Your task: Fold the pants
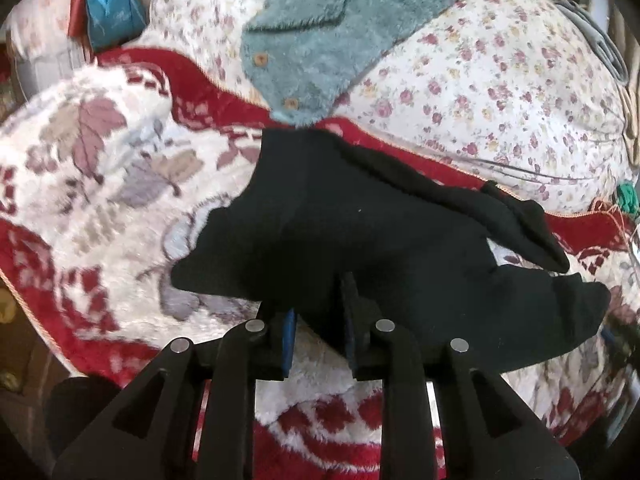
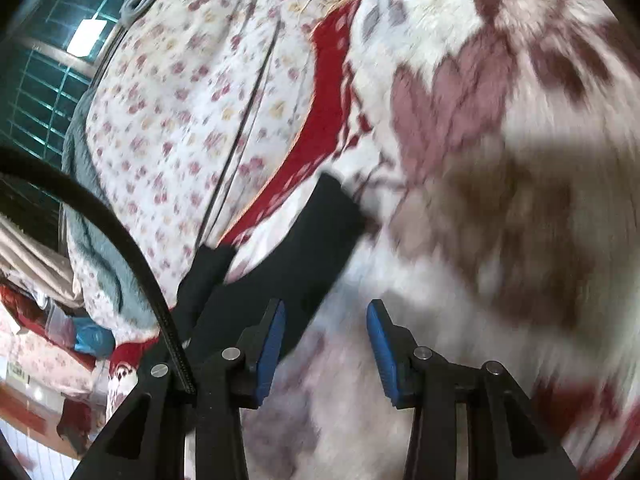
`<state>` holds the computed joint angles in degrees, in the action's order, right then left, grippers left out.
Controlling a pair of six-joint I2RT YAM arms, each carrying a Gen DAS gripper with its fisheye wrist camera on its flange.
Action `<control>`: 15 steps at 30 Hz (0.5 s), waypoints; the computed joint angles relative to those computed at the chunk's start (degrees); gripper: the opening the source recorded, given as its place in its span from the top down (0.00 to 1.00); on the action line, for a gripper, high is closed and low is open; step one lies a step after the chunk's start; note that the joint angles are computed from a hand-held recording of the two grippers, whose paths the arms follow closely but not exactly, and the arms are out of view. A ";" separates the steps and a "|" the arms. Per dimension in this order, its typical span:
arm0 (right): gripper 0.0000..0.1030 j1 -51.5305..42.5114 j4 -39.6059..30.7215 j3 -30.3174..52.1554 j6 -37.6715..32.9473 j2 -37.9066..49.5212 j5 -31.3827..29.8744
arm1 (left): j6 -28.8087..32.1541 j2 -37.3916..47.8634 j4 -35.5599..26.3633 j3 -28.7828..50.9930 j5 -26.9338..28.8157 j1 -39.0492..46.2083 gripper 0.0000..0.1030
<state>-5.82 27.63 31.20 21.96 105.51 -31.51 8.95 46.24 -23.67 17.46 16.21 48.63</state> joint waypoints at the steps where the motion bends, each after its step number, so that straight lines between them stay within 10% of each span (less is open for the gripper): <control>1: 0.61 0.30 -1.43 1.56 -0.50 0.81 0.08 | -0.01 -3.03 -2.49 0.33 -0.57 -0.45 0.81; 10: 0.61 0.85 -1.91 7.97 -0.04 5.46 -4.07 | -2.85 -19.39 -17.71 6.79 -0.55 -8.23 0.63; 15: 0.57 2.76 3.15 5.56 0.82 2.38 -4.26 | -16.49 -14.85 -10.87 8.61 -8.57 -32.15 0.48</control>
<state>-3.05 30.78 36.76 22.78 107.88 -35.77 -7.54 31.40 -34.54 26.07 7.64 16.48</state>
